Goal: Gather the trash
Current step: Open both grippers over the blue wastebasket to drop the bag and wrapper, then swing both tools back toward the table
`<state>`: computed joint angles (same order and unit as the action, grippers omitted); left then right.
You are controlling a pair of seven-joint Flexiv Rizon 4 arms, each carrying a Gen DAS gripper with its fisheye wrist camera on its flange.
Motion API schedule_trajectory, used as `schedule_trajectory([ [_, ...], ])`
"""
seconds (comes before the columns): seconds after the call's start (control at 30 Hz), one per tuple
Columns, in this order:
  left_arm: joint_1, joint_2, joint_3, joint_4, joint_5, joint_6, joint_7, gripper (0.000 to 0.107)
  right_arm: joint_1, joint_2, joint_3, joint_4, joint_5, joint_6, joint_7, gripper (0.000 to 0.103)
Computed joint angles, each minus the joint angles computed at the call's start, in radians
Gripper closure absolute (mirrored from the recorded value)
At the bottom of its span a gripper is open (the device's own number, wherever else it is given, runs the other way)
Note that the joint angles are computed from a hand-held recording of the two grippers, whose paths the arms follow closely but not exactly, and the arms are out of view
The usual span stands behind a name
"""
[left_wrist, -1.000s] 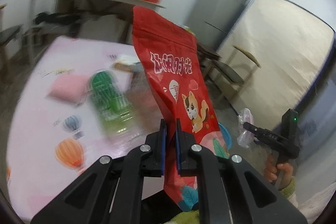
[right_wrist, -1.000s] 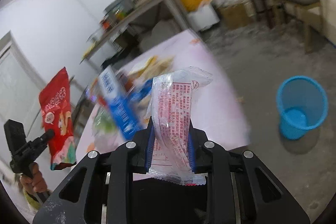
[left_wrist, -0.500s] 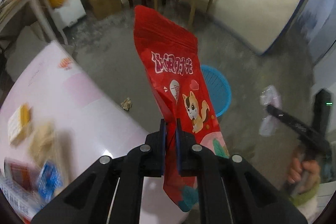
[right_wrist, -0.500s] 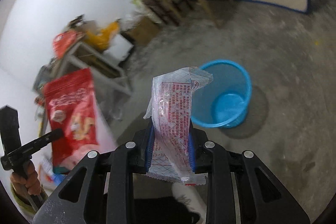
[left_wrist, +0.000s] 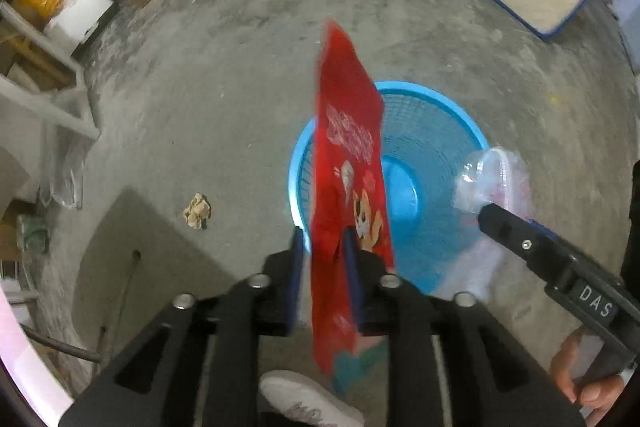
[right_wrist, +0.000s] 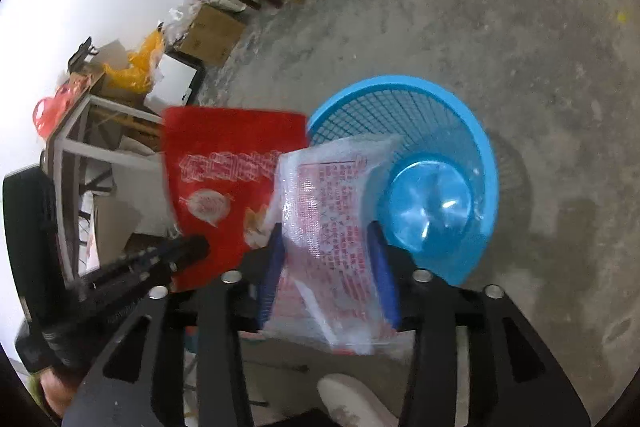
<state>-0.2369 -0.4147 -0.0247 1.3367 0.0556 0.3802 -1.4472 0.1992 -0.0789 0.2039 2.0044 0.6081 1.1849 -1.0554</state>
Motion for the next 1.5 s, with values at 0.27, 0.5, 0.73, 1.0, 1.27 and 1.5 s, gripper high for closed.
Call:
schedule_trajectory([
  [0.27,0.019,0.021,-0.011,0.032,-0.072,0.105,-0.04,0.054,-0.007,-0.021,-0.003,0.031,-0.074,0.033,0.088,0.034],
  [0.5,0.029,0.124,-0.032,0.083,-0.142,0.16,0.002,0.052,0.013,0.06,-0.013,0.142,-0.242,0.095,0.197,0.033],
  [0.73,0.071,0.303,-0.05,0.19,-0.427,0.218,0.098,0.032,0.013,0.179,-0.011,0.228,-0.495,0.096,0.351,0.029],
  [1.0,0.084,0.549,0.025,0.318,-0.589,0.208,0.242,0.024,-0.02,0.351,0.068,0.234,-0.89,-0.033,0.546,0.008],
  [1.27,0.117,0.864,0.172,0.562,-0.637,0.182,0.279,0.014,0.033,0.43,0.142,0.152,-1.115,-0.25,0.57,0.008],
  [1.5,0.229,1.129,0.311,0.75,-0.566,0.193,0.265,0.012,0.147,0.417,0.168,0.097,-1.114,-0.242,0.478,0.008],
])
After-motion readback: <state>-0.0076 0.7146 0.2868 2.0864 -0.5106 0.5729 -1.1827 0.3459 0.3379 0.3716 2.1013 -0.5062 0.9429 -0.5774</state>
